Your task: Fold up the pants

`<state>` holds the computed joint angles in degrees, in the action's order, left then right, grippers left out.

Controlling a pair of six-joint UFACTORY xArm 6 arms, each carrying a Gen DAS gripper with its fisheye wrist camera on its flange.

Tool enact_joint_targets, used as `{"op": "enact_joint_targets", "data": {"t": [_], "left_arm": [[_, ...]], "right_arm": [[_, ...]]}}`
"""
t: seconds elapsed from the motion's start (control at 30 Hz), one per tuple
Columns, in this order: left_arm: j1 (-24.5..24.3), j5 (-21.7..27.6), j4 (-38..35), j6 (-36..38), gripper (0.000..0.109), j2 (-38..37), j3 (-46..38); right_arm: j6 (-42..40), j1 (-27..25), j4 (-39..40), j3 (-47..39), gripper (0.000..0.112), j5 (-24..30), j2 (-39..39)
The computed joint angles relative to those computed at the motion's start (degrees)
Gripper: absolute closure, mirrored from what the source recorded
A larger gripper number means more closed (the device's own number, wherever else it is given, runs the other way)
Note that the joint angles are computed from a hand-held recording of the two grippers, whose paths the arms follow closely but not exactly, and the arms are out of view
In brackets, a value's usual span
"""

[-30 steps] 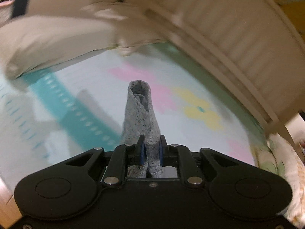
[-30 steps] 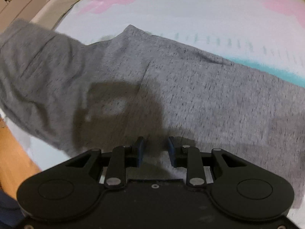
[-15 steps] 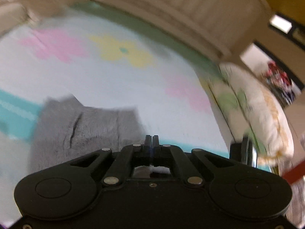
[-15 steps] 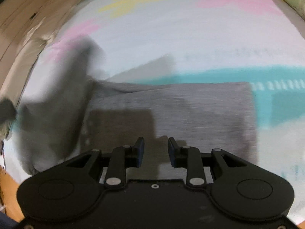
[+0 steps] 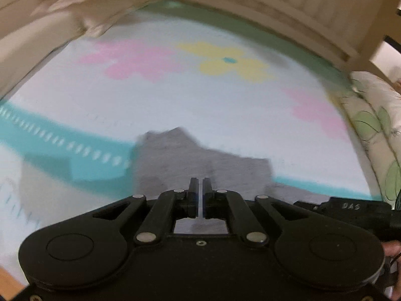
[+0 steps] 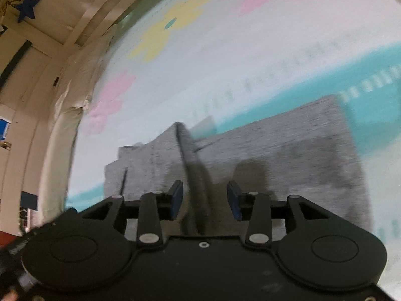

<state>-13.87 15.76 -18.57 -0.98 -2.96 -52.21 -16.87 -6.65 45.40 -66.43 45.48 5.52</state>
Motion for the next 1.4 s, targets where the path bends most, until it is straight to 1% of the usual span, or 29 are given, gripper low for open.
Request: {"op": "enact_joint_targets", "data": {"t": [0.03,0.1,0.2,0.3,0.37,0.43,0.47,0.53,0.57,0.63,0.67,0.7,0.77,0.87,0.9,0.93,0.97,1.07,1.13,1.17,1.2,1.23,1.3,1.37,1.4], "left_arm": [[0.66,1.11,-3.11,2.59,0.104,-0.54,0.35],[1.73,2.85,-5.89,5.26,0.104,-0.8,0.36],[2.61,4.99,-6.3,5.91,0.104,-0.49,-0.31],[3.97,6.76,-9.98,8.74,0.104,-0.99,-0.02],[4.53,7.23,-11.99,10.59,0.104,-1.38,0.17],[4.75,7.01,-12.41,11.57,0.104,-2.16,0.84],[4.67,6.8,-12.77,12.25,0.104,-2.5,1.22],[4.34,7.03,-13.83,14.17,0.104,-3.73,2.26],[4.05,7.03,-14.36,15.14,0.104,-4.73,3.18],[2.61,4.89,-15.19,16.07,0.104,-7.07,6.19],[1.52,3.3,-17.0,17.55,0.104,-8.65,8.24],[0.31,1.85,-19.66,19.68,0.104,-9.82,9.78],[-2.48,-0.13,-25.34,26.25,0.104,-12.05,12.41],[-7.15,-3.24,-28.32,33.07,0.103,-14.45,15.96],[-8.14,-2.72,-28.28,35.13,0.102,-14.5,16.3],[-8.75,-2.05,-26.11,34.91,0.098,-14.19,16.36],[-9.4,-2.55,-23.74,33.49,0.098,-13.72,16.54],[-10.64,-6.96,-20.47,29.37,0.098,-11.37,16.52],[-9.95,-8.06,-15.02,23.57,0.098,-9.59,15.77],[-9.41,-8.32,-12.94,20.8,0.098,-8.74,15.31],[-9.0,-8.31,-12.75,19.75,0.098,-8.04,14.9],[-8.6,-7.94,-12.96,19.43,0.098,-7.26,14.36],[-7.63,-6.35,-7.55,15.14,0.098,-5.7,13.49],[-6.39,-3.73,2.42,8.25,0.098,-3.97,12.59],[-5.77,-1.72,7.52,4.53,0.097,-3.03,11.92]], "right_arm": [[0.2,0.37,0.36,-0.63,0.069,0.32,0.8],[0.78,0.92,1.04,-1.08,0.068,0.9,1.73],[2.16,1.42,1.81,-2.2,0.067,1.81,4.14],[3.35,1.8,2.89,-3.02,0.066,2.8,5.99],[3.45,2.37,3.78,-2.85,0.065,2.06,6.46],[2.77,2.91,5.18,-2.85,0.065,1.51,6.81],[2.5,2.97,5.69,-3.2,0.064,2.06,7.11],[0.87,2.63,6.91,-4.87,0.064,5.98,8.06],[-0.19,3.32,5.12,-5.06,0.069,5.64,7.63],[-3.83,5.97,0.26,-4.55,0.095,1.82,6.01],[-5.27,7.11,-2.44,-4.19,0.103,0.14,4.82],[-5.75,8.05,-4.11,-4.07,0.103,-1.09,3.72],[-6.15,8.59,-4.0,-4.29,0.103,-1.57,2.15],[-7.73,8.89,-2.75,-5.08,0.104,-1.48,0.17],[-8.33,8.93,-2.39,-5.27,0.104,-1.46,-0.44],[-9.04,8.93,-2.14,-5.44,0.104,-1.34,-0.99],[-9.22,8.96,-2.55,-5.69,0.104,-1.09,-1.43],[-8.74,8.54,-3.39,-5.89,0.104,-0.09,-2.83],[-9.12,7.97,-3.73,-5.78,0.104,0.38,-3.44],[-8.36,8.48,-4.27,-5.96,0.104,-0.33,-3.25],[-7.84,8.03,-4.69,-5.99,0.104,0.03,-3.89],[-7.99,7.34,-4.59,-5.84,0.104,0.43,-4.31],[-7.89,6.01,-4.34,-5.05,0.104,0.71,-5.49],[-7.6,4.57,-4.62,-4.02,0.104,0.62,-6.93],[-8.92,2.62,-4.33,-2.9,0.104,1.94,-8.71]]}}
